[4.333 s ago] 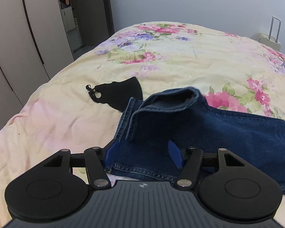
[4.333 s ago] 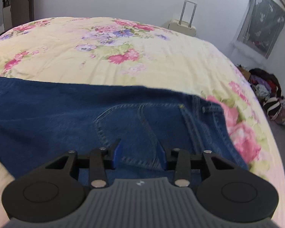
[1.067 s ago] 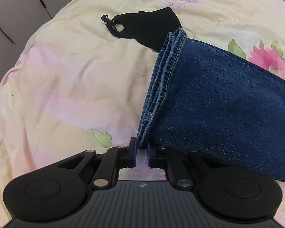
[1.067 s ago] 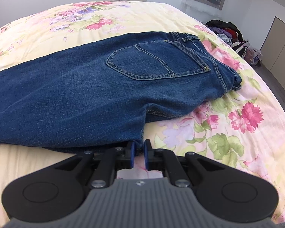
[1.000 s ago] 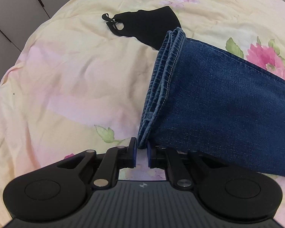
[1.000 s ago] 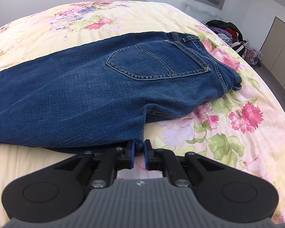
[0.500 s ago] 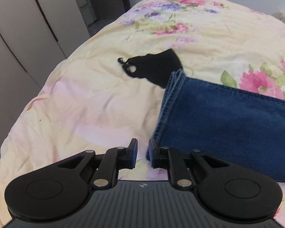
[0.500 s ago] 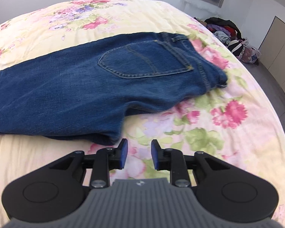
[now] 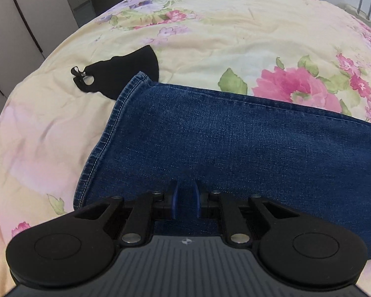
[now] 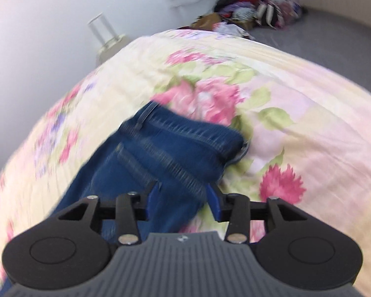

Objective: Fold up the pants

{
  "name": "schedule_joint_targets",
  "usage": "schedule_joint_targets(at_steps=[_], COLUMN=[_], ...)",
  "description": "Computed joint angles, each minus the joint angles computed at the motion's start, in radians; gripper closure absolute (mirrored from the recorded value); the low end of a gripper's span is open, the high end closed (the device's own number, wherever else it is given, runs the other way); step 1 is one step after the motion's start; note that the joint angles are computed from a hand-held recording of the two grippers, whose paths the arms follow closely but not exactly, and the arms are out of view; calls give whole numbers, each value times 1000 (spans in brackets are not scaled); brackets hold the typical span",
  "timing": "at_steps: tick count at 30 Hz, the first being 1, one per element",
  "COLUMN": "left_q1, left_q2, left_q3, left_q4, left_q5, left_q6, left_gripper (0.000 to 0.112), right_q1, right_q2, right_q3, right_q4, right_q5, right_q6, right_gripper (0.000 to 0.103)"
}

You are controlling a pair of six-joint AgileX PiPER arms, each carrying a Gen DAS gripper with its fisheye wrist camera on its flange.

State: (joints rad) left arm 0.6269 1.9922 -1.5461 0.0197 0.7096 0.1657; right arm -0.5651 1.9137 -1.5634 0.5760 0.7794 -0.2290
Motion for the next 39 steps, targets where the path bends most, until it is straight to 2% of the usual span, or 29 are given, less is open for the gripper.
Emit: schedule_joint_targets(at_steps=[5,8,10,11,12,14,15,17,19,20,23,26,27,28,32,35,37,39], left_q1=[-16,-37,-50,-55,-61,-69,-73,-76,-77,-76,-75,-74,-73,-66,4,81,125,173], left_q2=[22,32,42,47,50,52,54,58,64,65,65,60,48,27,-91,-147,-183,-214], left_q3=[-11,-24,-36,-41,-43,-45,-45,-47,-54,-55,-58,-68,-66,-51,36,41,44,34], left_q4=[49,107,139,153,169,195,206,217,221,221,218,223,221,208,72,-52,-88,-118], left_q5=[3,18,28,33,37,40,40,41,45,45,48,59,59,47,-15,32,51,66], left_q6=[-80,-130,-170,-190,-209,-229,-235,-234,-237,-238,-229,-221,-214,-194,-28,99,153,214], left_gripper=[95,95,95,95,95,95,95,96,96,96,95,91,91,90,70,70,70,70], right_q1=[-67,-103,-119,-123,-122,-114,-105,-94,-56,-37,-6,15,17,21,74,125,161,222], right_q2=[254,371,430,453,469,498,479,417,378,385,493,546,541,538,493,414,347,304], right_q3=[-226,-302,-343,-366,-394,-489,-498,-489,-536,-575,-767,-790,-753,-732,-692,-636,-556,-516], right_q4=[123,245,309,321,309,266,248,292,219,155,-33,-164,-190,-214,-361,-467,-506,-642], right_q5=[58,68,70,79,90,149,137,100,73,75,167,187,172,165,148,138,96,86], right_q6=[109,153,154,168,189,188,153,-23,-188,-213,-100,-33,-8,23,87,113,99,163], right_gripper=[56,49,49,59,85,95,99,102,103,103,103,103,103,102,95,90,77,58])
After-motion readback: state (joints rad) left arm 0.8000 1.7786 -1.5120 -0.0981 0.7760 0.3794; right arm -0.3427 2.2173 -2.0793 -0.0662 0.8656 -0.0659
